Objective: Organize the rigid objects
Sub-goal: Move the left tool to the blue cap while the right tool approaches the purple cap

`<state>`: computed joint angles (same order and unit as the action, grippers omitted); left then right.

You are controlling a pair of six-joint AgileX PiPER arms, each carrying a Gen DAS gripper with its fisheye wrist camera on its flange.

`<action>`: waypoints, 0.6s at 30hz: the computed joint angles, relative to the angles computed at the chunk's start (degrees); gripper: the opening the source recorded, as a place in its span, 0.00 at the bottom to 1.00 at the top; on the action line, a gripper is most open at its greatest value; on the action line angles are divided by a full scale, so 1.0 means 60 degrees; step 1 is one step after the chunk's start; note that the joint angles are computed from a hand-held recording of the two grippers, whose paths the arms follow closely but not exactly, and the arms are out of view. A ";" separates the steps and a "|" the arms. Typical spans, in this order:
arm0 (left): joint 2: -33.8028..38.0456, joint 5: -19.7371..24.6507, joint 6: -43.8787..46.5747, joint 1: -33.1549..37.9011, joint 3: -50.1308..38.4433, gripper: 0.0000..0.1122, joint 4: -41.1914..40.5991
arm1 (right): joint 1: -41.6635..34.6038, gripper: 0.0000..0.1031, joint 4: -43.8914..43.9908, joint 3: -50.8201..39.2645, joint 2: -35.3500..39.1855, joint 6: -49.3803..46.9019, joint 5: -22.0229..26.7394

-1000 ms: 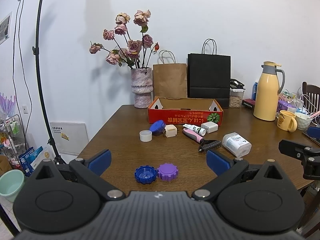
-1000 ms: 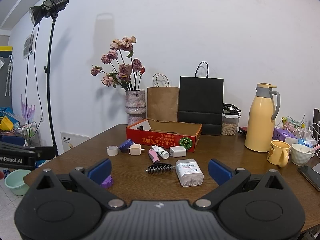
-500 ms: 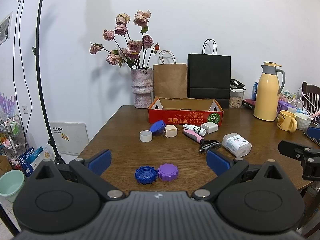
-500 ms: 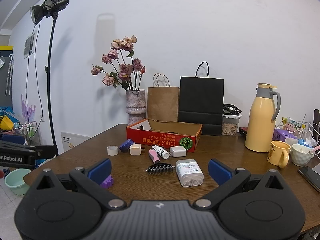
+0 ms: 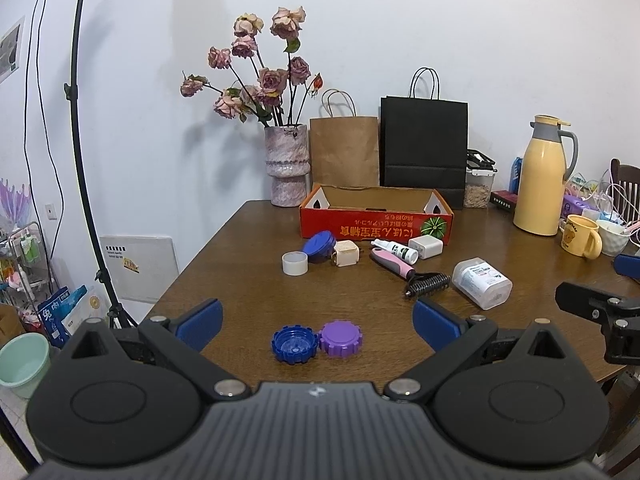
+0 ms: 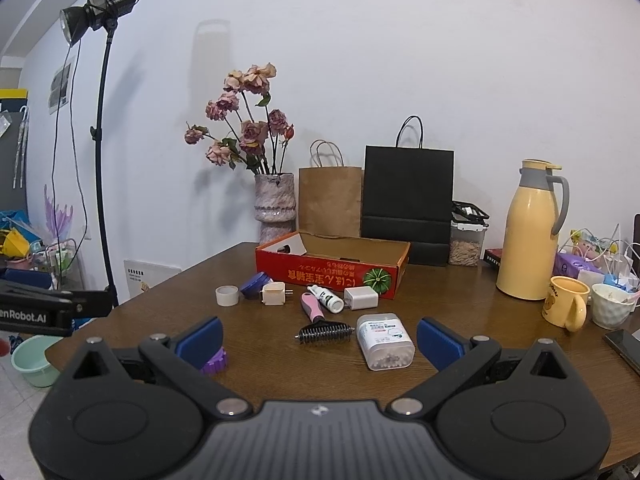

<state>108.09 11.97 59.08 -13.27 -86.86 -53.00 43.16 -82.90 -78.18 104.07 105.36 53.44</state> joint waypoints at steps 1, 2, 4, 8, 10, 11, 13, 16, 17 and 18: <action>0.0099 0.0004 -0.0117 -0.0005 -0.0088 0.92 0.0118 | -0.0061 1.00 -0.0014 -0.0025 0.0029 -0.0025 -0.0091; 0.0144 0.0013 -0.0251 -0.0011 -0.0146 0.92 0.0252 | -0.0140 1.00 -0.0019 -0.0073 0.0086 -0.0065 -0.0199; 0.0337 0.0054 -0.0618 -0.0016 -0.0351 0.92 0.0607 | -0.0264 1.00 0.0006 -0.0174 0.0181 -0.0153 -0.0373; 0.0630 0.0132 -0.1334 -0.0023 -0.0704 0.92 0.1296 | -0.0455 1.00 0.0051 -0.0474 0.0492 -0.0323 -0.0683; 0.0758 0.0175 -0.1588 -0.0019 -0.0851 0.92 0.1547 | -0.0561 1.00 0.0094 -0.0630 0.0624 -0.0425 -0.0822; 0.0888 0.0258 -0.1879 -0.0001 -0.1032 0.92 0.1841 | -0.0599 1.00 0.0111 -0.0731 0.0721 -0.0462 -0.0873; 0.1044 0.0351 -0.2211 0.0009 -0.1223 0.92 0.2166 | -0.0698 1.00 0.0165 -0.0866 0.0852 -0.0542 -0.1004; 0.1362 0.0547 -0.2760 0.0047 -0.1636 0.92 0.2677 | -0.0837 1.00 0.0315 -0.1118 0.1074 -0.0740 -0.1182; 0.1414 0.0581 -0.2845 0.0052 -0.1705 0.92 0.2754 | -0.0874 1.00 0.0386 -0.1228 0.1163 -0.0826 -0.1230; 0.1566 0.0673 -0.3179 0.0054 -0.1909 0.92 0.3068 | -0.0916 1.00 0.0448 -0.1326 0.1245 -0.0900 -0.1284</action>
<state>117.48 16.00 40.00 -12.95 -98.32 -34.59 37.66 -80.21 -86.13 111.54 99.96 45.74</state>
